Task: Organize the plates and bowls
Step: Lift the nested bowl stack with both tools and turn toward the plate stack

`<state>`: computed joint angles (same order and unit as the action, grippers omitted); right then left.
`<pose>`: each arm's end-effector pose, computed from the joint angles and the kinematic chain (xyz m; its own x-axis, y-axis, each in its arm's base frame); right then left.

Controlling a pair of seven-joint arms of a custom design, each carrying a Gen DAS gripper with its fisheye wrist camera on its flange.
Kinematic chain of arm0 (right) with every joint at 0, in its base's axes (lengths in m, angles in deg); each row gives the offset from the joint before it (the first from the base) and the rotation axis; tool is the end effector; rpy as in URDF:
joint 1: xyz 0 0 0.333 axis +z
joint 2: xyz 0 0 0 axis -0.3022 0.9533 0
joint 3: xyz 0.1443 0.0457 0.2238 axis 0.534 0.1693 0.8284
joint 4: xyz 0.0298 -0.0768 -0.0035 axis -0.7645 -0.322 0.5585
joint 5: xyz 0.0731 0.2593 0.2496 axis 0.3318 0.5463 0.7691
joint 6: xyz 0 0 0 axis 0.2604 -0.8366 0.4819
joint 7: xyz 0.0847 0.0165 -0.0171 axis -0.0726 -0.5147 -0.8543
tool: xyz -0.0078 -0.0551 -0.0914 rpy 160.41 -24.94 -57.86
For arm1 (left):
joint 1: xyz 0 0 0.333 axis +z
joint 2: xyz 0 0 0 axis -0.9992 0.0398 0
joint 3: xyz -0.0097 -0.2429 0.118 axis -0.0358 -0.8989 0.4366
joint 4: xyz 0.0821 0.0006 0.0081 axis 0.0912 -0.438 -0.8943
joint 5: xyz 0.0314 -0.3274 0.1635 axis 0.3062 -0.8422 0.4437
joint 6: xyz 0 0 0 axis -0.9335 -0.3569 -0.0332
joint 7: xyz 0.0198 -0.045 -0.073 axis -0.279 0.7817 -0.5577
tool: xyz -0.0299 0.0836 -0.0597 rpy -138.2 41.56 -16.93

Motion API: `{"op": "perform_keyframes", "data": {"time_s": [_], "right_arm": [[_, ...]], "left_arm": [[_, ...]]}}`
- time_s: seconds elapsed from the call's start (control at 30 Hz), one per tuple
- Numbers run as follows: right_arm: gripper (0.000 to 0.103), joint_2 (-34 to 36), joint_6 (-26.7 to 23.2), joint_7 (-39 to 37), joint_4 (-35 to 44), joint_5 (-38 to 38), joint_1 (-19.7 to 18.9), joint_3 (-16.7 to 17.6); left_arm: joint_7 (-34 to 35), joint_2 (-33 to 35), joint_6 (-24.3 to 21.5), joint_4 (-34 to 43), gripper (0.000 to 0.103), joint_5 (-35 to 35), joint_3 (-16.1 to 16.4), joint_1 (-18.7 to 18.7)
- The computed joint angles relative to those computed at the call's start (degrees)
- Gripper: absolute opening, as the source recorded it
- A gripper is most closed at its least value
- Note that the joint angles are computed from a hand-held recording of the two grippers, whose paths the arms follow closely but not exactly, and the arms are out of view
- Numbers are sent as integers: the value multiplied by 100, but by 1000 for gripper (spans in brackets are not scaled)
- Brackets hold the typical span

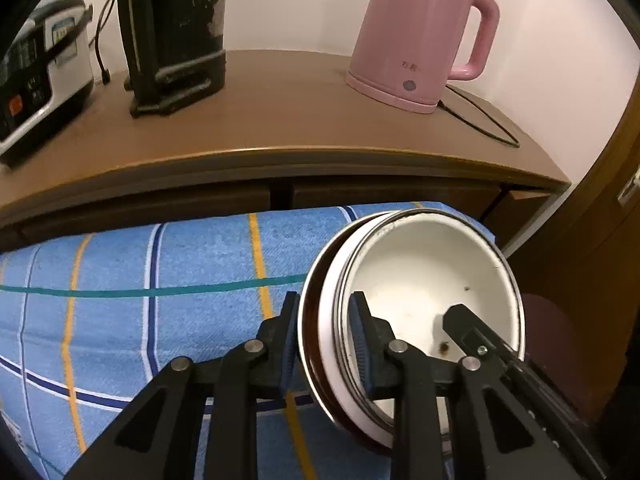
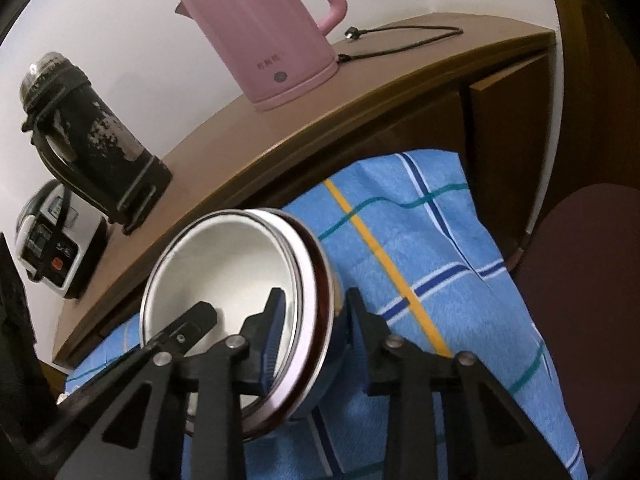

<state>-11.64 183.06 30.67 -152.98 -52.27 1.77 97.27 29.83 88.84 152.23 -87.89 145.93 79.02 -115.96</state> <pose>0.5015 0.2542 0.2739 0.0238 -0.9067 -0.4210 -0.7483 0.2631 -0.6090 0.4988 -0.3678 0.2921 0.0895 -0.9804 0.1756 -0.7637 -0.1807 -0.6198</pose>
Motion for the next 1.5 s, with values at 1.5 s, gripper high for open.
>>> {"op": "perform_keyframes", "data": {"time_s": [1.5], "right_arm": [[27,-1531,-90,-709,-1884,1570,1488,-201]], "left_arm": [[-1238,-1975,-477,-2467,27,645,-1026,301]]}}
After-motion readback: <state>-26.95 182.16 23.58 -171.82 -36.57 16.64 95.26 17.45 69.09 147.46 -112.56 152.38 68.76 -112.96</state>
